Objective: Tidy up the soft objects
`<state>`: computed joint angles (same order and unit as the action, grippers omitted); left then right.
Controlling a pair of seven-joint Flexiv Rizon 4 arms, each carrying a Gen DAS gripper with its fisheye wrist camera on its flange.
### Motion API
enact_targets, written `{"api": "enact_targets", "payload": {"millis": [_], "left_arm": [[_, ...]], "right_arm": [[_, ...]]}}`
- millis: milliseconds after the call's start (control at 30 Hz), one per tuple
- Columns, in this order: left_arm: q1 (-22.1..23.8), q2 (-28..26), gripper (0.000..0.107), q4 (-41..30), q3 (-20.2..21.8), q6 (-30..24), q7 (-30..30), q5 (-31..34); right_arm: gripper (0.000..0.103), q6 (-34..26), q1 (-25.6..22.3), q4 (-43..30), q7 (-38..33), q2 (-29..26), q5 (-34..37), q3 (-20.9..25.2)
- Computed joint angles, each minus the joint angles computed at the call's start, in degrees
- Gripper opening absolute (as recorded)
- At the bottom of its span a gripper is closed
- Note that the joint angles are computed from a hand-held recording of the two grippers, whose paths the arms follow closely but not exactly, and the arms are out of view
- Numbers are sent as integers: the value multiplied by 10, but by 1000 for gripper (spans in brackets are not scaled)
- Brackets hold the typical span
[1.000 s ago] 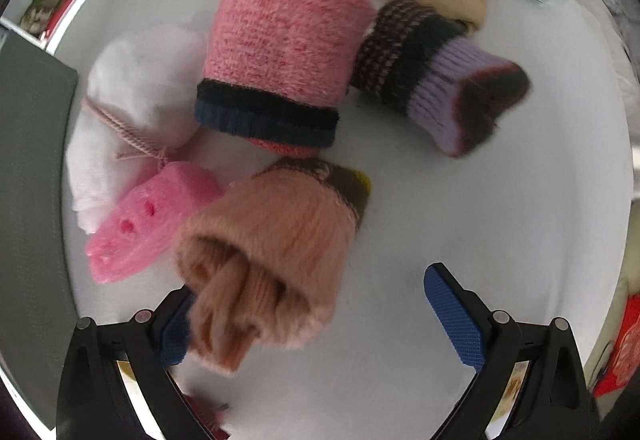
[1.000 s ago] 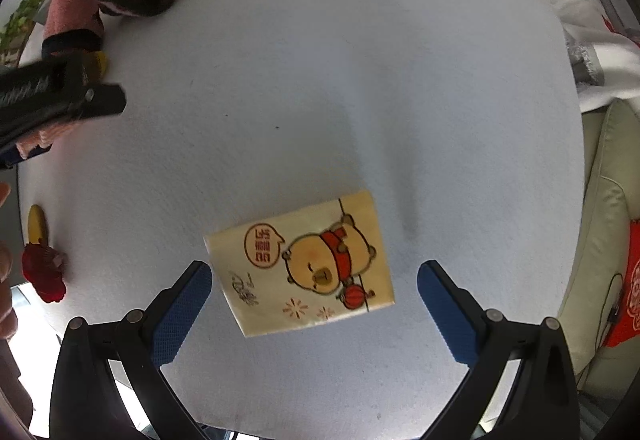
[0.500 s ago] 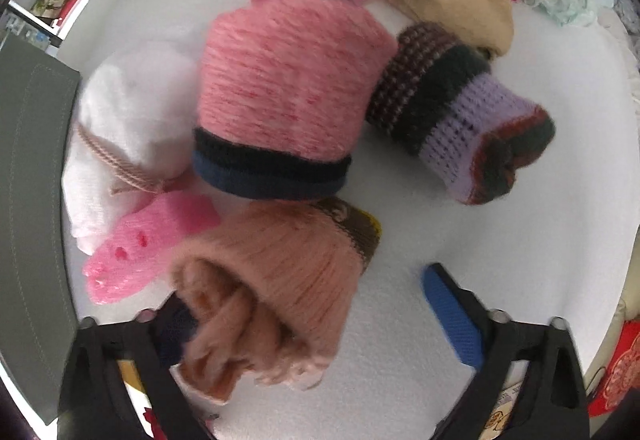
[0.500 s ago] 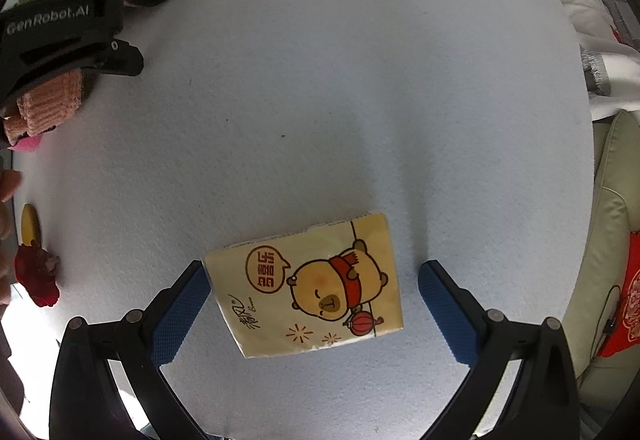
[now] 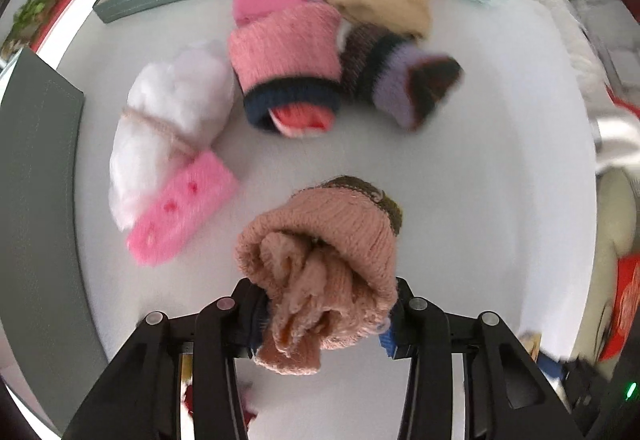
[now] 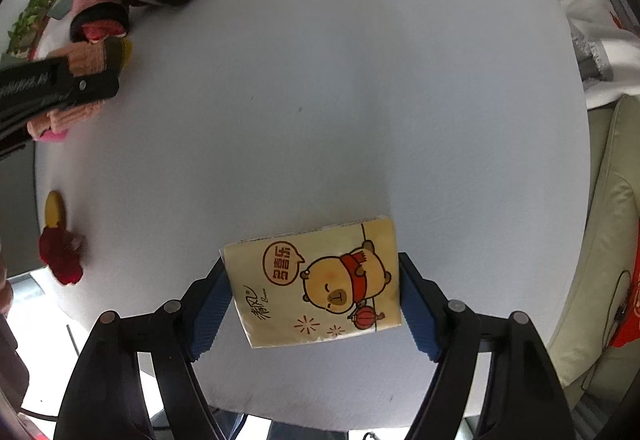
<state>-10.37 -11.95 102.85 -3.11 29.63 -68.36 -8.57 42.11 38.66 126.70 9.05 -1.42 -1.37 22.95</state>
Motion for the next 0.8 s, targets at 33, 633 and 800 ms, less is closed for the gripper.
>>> {"api": "enact_targets", "payload": {"millis": [33, 633, 800], "left_arm": [[0, 11, 44, 11, 0, -3, 15, 0], [14, 71, 44, 49, 7, -47, 211, 2], [15, 99, 44, 85, 12, -22, 257, -19]], "right_arm": [[80, 1, 1, -1, 4, 1, 1, 1], [80, -40, 23, -33, 55, 10, 31, 10], [80, -56, 19, -48, 49, 7, 34, 7]]}}
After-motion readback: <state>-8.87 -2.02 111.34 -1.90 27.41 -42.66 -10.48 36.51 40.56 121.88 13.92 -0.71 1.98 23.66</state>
